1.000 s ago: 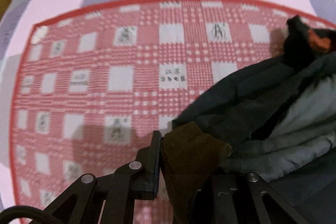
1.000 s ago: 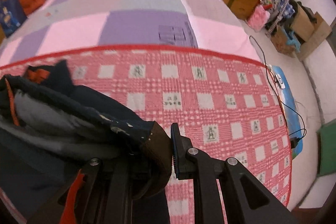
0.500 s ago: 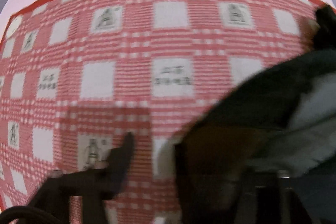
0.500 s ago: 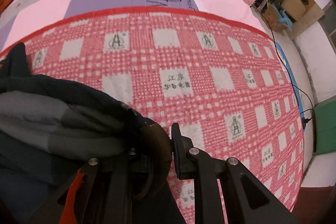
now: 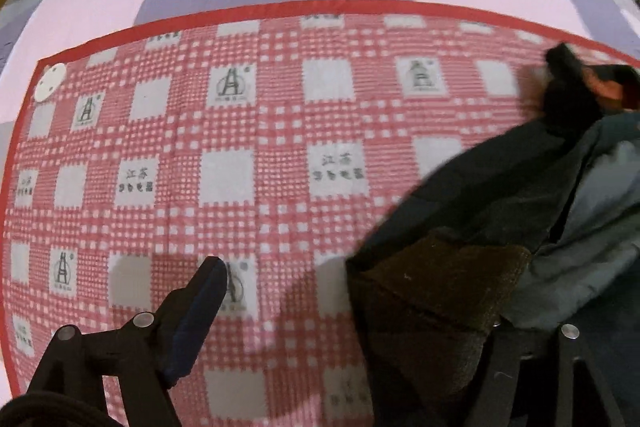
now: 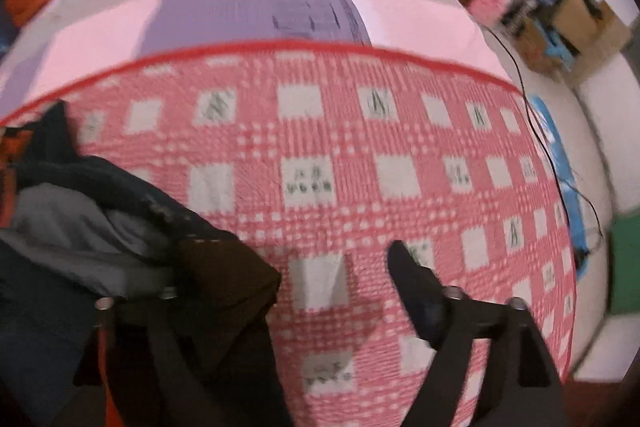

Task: Fold large clothes
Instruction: 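Lift the hem with both grippers and fold it over toward the collar, then release the hem and press the folded jacket flat with both grippers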

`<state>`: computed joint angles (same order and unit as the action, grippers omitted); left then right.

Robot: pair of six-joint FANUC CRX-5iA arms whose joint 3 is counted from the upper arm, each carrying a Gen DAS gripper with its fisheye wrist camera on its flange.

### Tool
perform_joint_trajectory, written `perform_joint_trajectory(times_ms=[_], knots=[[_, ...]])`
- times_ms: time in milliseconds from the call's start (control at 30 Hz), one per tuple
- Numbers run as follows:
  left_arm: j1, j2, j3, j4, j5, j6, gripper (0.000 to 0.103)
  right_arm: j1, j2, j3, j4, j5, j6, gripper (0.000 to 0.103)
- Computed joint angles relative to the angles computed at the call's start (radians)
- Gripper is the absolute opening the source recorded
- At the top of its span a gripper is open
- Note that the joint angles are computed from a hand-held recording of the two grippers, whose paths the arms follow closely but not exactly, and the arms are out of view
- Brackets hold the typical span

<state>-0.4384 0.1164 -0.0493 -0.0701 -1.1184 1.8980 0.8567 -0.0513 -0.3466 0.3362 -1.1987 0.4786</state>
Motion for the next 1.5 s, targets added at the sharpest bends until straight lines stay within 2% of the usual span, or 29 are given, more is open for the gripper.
perform_joint_trajectory(times_ms=[67,133,167,200,233,300,367,400,467,500,533,567,633,733,800,833,867,900,933,1033,1167,1400,1500], knots=[[0.023,-0.003,-0.001,0.055,0.0,-0.041,0.079,-0.018,-0.052,0.003,-0.026,0.029,0.071,0.089],[0.069,0.007,-0.02,0.201,-0.009,-0.086,0.08,-0.052,-0.092,0.026,-0.091,0.067,0.167,0.089],[0.093,0.007,-0.017,0.224,-0.017,-0.095,0.08,-0.075,-0.098,0.049,-0.147,0.079,0.206,0.094],[0.083,0.005,0.006,0.199,-0.017,-0.059,0.08,-0.111,-0.096,0.078,-0.216,0.086,0.24,0.099],[0.079,-0.012,0.004,0.202,0.006,-0.054,0.08,-0.127,-0.082,0.109,-0.232,0.057,0.238,0.1],[0.065,-0.033,0.015,0.192,0.051,-0.033,0.08,-0.103,-0.063,0.139,-0.178,0.02,0.172,0.1],[0.031,-0.053,0.036,0.135,0.078,0.019,0.08,-0.111,-0.096,0.143,-0.225,0.081,0.16,0.1],[0.002,-0.063,0.052,0.089,0.083,0.049,0.08,-0.088,-0.125,0.12,-0.188,0.121,0.113,0.1],[-0.078,-0.066,0.107,-0.039,0.046,0.122,0.08,0.017,-0.151,0.067,0.012,0.114,-0.039,0.1],[-0.136,-0.061,0.142,-0.12,0.014,0.176,0.081,0.095,-0.157,0.039,0.119,0.09,-0.08,0.1],[-0.193,-0.061,0.161,-0.186,-0.007,0.226,0.082,0.141,-0.15,0.031,0.173,0.062,-0.096,0.1],[-0.247,-0.064,0.166,-0.227,-0.01,0.27,0.083,0.222,-0.137,0.012,0.24,0.018,-0.115,0.1],[-0.337,-0.063,0.165,-0.27,-0.003,0.34,0.087,0.35,-0.115,-0.025,0.301,-0.009,-0.145,0.1],[-0.431,-0.044,0.111,-0.216,0.085,0.441,0.089,0.481,-0.059,-0.031,0.281,-0.008,-0.203,0.1],[-0.439,-0.005,0.075,-0.129,0.136,0.435,0.09,0.532,-0.005,-0.013,0.202,0.009,-0.243,0.1],[-0.453,0.039,0.094,-0.129,0.12,0.437,0.093,0.547,0.015,-0.018,0.168,0.017,-0.256,0.1],[-0.475,0.081,0.134,-0.181,0.093,0.439,0.097,0.541,0.048,-0.006,0.149,0.015,-0.261,0.101],[-0.487,0.107,0.157,-0.236,0.099,0.449,0.103,0.527,0.069,-0.01,0.163,0.028,-0.277,0.103],[-0.48,0.131,0.18,-0.261,0.106,0.445,0.103,0.51,0.081,-0.017,0.19,0.045,-0.279,0.103],[-0.42,0.206,0.261,-0.235,0.101,0.407,0.103,0.396,0.146,0.04,0.167,0.09,-0.186,0.103],[-0.363,0.29,0.365,-0.214,0.042,0.381,0.103,0.261,0.208,0.113,0.121,0.122,-0.132,0.103],[-0.32,0.266,0.295,-0.23,0.078,0.427,0.103,0.196,0.212,0.096,0.128,0.185,-0.177,0.103],[-0.287,0.223,0.235,-0.237,0.078,0.47,0.103,0.171,0.202,0.066,0.162,0.168,-0.232,0.103]])
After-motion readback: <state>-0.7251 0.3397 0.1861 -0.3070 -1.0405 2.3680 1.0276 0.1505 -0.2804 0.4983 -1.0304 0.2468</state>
